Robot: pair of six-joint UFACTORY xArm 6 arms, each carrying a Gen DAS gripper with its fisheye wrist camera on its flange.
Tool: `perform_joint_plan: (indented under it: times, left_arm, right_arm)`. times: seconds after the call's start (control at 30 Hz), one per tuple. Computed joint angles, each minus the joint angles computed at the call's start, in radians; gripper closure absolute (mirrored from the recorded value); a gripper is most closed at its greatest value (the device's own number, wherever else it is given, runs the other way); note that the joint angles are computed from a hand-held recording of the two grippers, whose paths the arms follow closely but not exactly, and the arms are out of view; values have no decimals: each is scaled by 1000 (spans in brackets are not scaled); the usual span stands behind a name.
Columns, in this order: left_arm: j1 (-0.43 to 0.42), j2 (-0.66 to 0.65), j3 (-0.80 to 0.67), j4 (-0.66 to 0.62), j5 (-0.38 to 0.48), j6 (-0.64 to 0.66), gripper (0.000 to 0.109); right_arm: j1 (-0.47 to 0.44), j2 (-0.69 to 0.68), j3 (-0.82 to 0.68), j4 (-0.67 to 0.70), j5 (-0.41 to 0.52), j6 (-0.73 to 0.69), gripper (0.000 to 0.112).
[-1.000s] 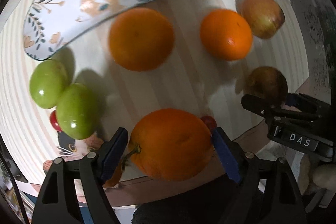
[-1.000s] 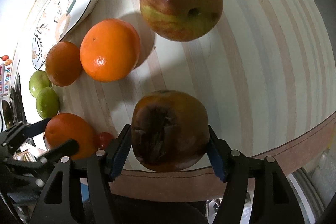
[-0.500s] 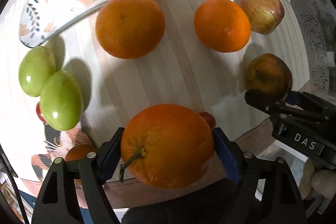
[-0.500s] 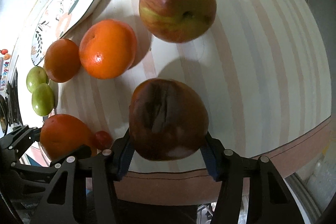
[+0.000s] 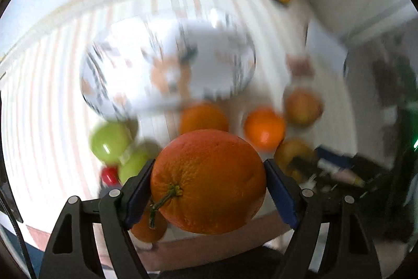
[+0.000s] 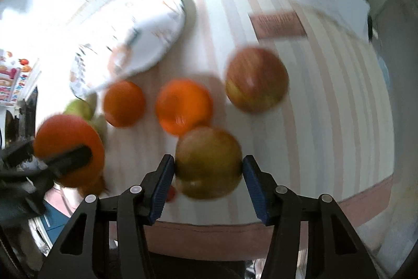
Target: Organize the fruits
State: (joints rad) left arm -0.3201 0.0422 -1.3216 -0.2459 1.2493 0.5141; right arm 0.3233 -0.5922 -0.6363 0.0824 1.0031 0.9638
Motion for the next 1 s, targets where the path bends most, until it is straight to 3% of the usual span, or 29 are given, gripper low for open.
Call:
perform_joint_plan:
  times: [0.23, 0.3, 0.53, 0.8, 0.83, 0.87, 0.9, 0.97, 1.0]
  left_arm:
    - [-6, 285, -403, 21, 29, -133, 29]
    - [-12, 385, -514, 50, 66, -194, 29]
    - [-31, 641, -798, 103, 169, -303, 29]
    - [-46, 741, -906, 119, 232, -315, 28]
    - [-49, 744, -907, 129, 240, -312, 28]
    - [-52, 752, -916, 136, 255, -316, 28]
    - [-57, 761, -916, 136, 244, -331, 28]
    - [-60, 748, -894, 136, 221, -338, 28]
    - [-61, 735, -874, 140, 205, -346, 28]
  right_arm:
    - [-83, 249, -200, 8, -108, -177, 66]
    - [-104, 349, -266, 38, -155, -232, 96]
    - [-165, 666, -515, 153, -177, -407, 96]
    - [-212, 750, -602, 235, -162, -466, 95]
    - [-222, 731, -591, 249, -161, -473, 94]
    - [-229, 722, -587, 250, -158, -468, 84]
    - [-238, 702, -573, 249, -157, -460, 63]
    - [-256, 652, -534, 245, -152, -448, 39]
    - [-262, 626, -512, 240, -153, -435, 34]
